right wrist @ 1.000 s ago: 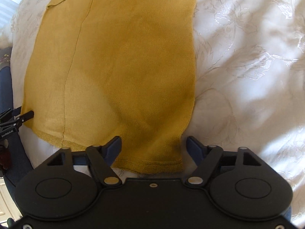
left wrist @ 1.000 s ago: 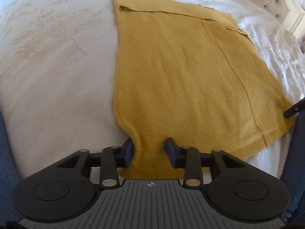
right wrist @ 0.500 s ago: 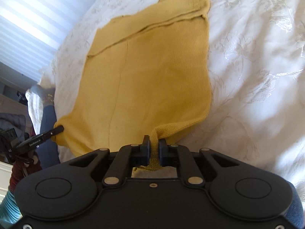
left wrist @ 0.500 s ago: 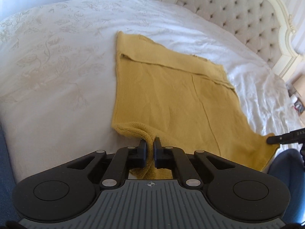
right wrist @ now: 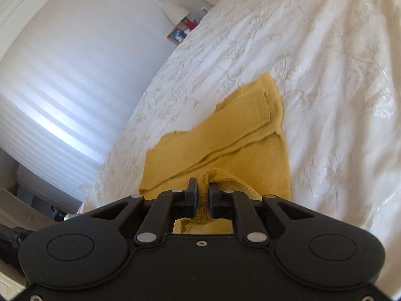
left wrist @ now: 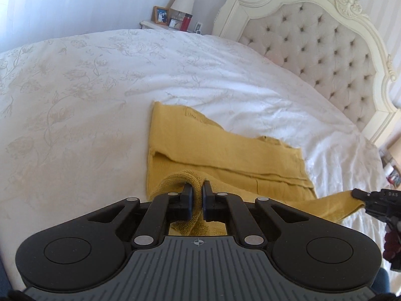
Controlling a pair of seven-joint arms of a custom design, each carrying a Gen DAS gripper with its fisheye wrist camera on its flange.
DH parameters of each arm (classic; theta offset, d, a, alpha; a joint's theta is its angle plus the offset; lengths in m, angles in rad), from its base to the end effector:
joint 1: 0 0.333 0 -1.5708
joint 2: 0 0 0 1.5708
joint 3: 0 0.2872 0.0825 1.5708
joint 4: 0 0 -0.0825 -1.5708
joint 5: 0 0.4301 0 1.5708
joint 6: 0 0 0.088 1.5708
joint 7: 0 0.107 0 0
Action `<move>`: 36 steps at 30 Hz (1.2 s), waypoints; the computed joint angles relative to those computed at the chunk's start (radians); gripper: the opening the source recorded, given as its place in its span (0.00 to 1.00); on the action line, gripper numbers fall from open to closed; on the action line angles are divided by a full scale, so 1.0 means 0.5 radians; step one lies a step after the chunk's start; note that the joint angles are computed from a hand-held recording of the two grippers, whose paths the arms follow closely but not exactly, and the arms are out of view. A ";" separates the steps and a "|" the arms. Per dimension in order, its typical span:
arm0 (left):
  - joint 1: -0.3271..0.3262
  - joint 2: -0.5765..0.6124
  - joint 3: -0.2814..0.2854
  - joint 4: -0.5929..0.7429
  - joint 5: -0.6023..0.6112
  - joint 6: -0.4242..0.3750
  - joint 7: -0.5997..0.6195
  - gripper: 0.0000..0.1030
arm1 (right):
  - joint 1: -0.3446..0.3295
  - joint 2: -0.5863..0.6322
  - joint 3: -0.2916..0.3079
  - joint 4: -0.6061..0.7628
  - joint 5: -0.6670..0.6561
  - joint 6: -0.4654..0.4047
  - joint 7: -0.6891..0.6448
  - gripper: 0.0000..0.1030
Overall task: Fold small clothes
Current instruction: 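Lift the hem with both grippers and fold it toward the collar, releasing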
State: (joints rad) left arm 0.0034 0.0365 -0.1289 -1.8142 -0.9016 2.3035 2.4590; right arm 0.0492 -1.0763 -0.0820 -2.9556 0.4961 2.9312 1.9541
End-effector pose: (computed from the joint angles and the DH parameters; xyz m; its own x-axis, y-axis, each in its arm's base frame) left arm 0.6501 -0.0974 0.5276 -0.6024 -0.7272 0.3290 -0.6671 0.2324 -0.7078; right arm 0.3561 -0.0390 0.5028 -0.3011 -0.5923 -0.7474 -0.3816 0.7931 -0.4748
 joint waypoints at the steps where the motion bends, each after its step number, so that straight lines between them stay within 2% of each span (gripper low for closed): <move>1: -0.010 0.052 -0.009 0.059 0.014 0.017 -0.031 0.07 | 0.027 0.085 -0.036 0.035 0.013 0.082 -0.019 0.16; 6: -0.025 0.349 -0.100 0.382 0.168 0.099 -0.233 0.07 | 0.184 0.555 -0.217 0.254 0.084 0.467 -0.115 0.16; 9: -0.021 0.527 -0.164 0.566 0.288 0.137 -0.348 0.07 | 0.373 0.793 -0.409 0.395 0.124 0.637 -0.182 0.16; 11: -0.019 0.624 -0.204 0.665 0.370 0.171 -0.421 0.07 | 0.531 0.920 -0.579 0.482 0.126 0.727 -0.214 0.16; 13: -0.020 0.726 -0.237 0.773 0.457 0.204 -0.492 0.07 | 0.620 0.999 -0.680 0.532 0.114 0.781 -0.207 0.16; 17: -0.020 0.915 -0.299 0.987 0.616 0.236 -0.631 0.07 | 0.937 1.158 -1.038 0.652 -0.012 0.900 -0.120 0.16; 21: -0.058 1.107 -0.340 1.209 0.821 0.256 -0.738 0.07 | 1.048 1.307 -1.193 0.736 -0.141 0.942 -0.003 0.16; 23: -0.081 1.185 -0.351 1.287 0.916 0.291 -0.785 0.08 | 1.050 1.371 -1.213 0.761 -0.186 0.954 0.056 0.16; 27: -0.108 1.292 -0.362 1.375 1.065 0.384 -0.897 0.10 | 0.895 1.487 -1.069 0.770 -0.229 0.986 0.116 0.24; 29: -0.105 1.354 -0.377 1.453 1.110 0.367 -0.942 0.11 | 0.917 1.493 -1.108 0.746 -0.327 1.032 0.161 0.26; 30: -0.102 1.371 -0.382 1.473 1.127 0.367 -0.961 0.11 | 0.861 1.507 -1.046 0.733 -0.330 1.063 0.155 0.37; 31: -0.096 1.379 -0.391 1.478 1.139 0.381 -0.971 0.11 | 0.777 1.524 -0.951 0.717 -0.305 1.098 0.136 0.52; 32: -0.094 1.382 -0.397 1.477 1.153 0.406 -0.974 0.11 | 0.675 1.523 -0.835 0.689 -0.255 1.134 0.089 0.57; 33: -0.093 1.370 -0.398 1.452 1.170 0.447 -0.978 0.12 | 0.626 1.523 -0.788 0.674 -0.270 1.164 0.092 0.61; 34: -0.096 1.330 -0.389 1.383 1.196 0.533 -0.982 0.20 | 0.599 1.517 -0.768 0.662 -0.302 1.181 0.102 0.61; 35: -0.093 1.286 -0.390 1.303 1.217 0.632 -0.977 0.23 | 0.536 1.511 -0.705 0.656 -0.297 1.180 0.080 0.61; 36: -0.075 1.247 -0.412 1.227 1.221 0.726 -0.945 0.27 | 0.426 1.515 -0.577 0.662 -0.238 1.175 0.014 0.61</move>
State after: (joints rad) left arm -0.0343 0.6599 -0.3351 -1.2008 -0.2912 2.6665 1.9866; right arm 0.2622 -0.3189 -0.3707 -2.6244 0.3772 3.5188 1.9611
